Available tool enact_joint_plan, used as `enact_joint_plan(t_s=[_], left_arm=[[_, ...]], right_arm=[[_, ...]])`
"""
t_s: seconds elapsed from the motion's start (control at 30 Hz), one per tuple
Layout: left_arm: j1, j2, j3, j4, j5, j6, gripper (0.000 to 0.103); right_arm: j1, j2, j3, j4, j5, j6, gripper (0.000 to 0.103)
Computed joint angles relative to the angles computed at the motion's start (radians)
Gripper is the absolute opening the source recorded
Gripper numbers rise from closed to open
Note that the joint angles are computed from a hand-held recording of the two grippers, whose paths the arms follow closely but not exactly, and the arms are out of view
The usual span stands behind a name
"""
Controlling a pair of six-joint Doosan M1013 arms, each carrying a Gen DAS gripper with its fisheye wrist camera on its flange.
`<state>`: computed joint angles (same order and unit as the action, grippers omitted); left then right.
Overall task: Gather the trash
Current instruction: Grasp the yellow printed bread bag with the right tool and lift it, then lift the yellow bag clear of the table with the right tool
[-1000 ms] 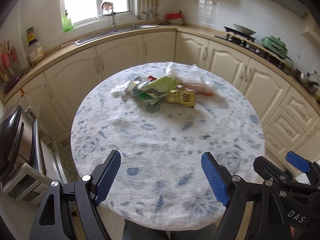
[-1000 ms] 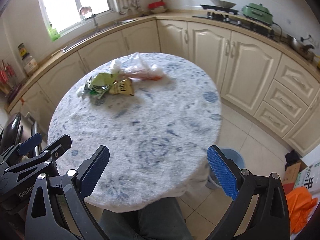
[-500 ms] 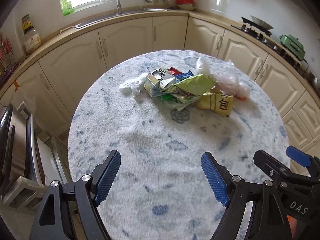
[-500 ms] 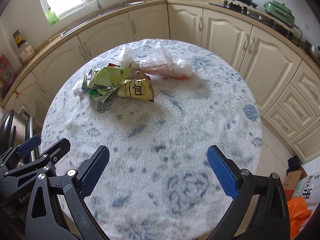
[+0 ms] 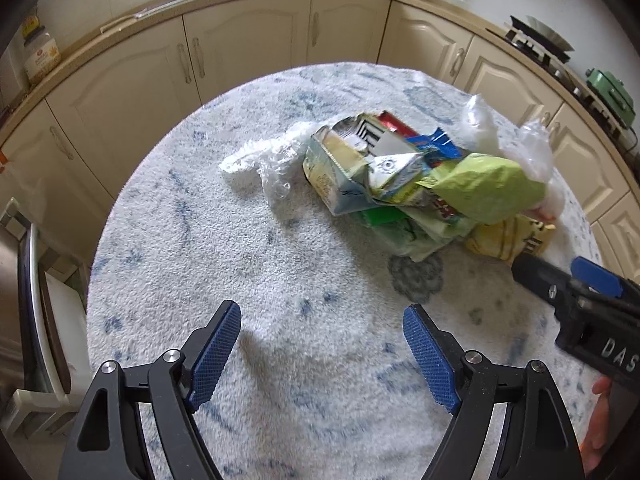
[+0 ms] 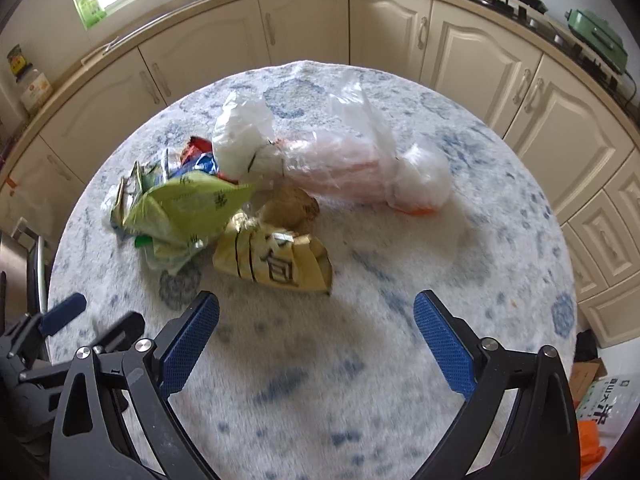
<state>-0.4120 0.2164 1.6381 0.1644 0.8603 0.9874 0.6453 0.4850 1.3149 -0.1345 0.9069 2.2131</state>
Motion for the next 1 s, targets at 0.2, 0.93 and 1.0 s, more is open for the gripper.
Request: enact_joint_plan(t_s=[0.2,0.93,1.0], left_arm=[[0.021,0.016,-0.003,-0.046,-0.030,0.039,0.080],[-0.052,-0.111,0.085,-0.058,0.009,-0.042,0.080],[-0.058,-0.119,0.087,-0.054,0.017,-0.045,0.080]], right_arm=[[0.000,0.020,-0.021,0.024,-0.034,-0.045,0.051],[-0.005,-0.211,0.283,0.150,-0.071,-0.065,0.029],[-0.002,-0.206,0.279,0.093,-0.062,-0.007,0.045]])
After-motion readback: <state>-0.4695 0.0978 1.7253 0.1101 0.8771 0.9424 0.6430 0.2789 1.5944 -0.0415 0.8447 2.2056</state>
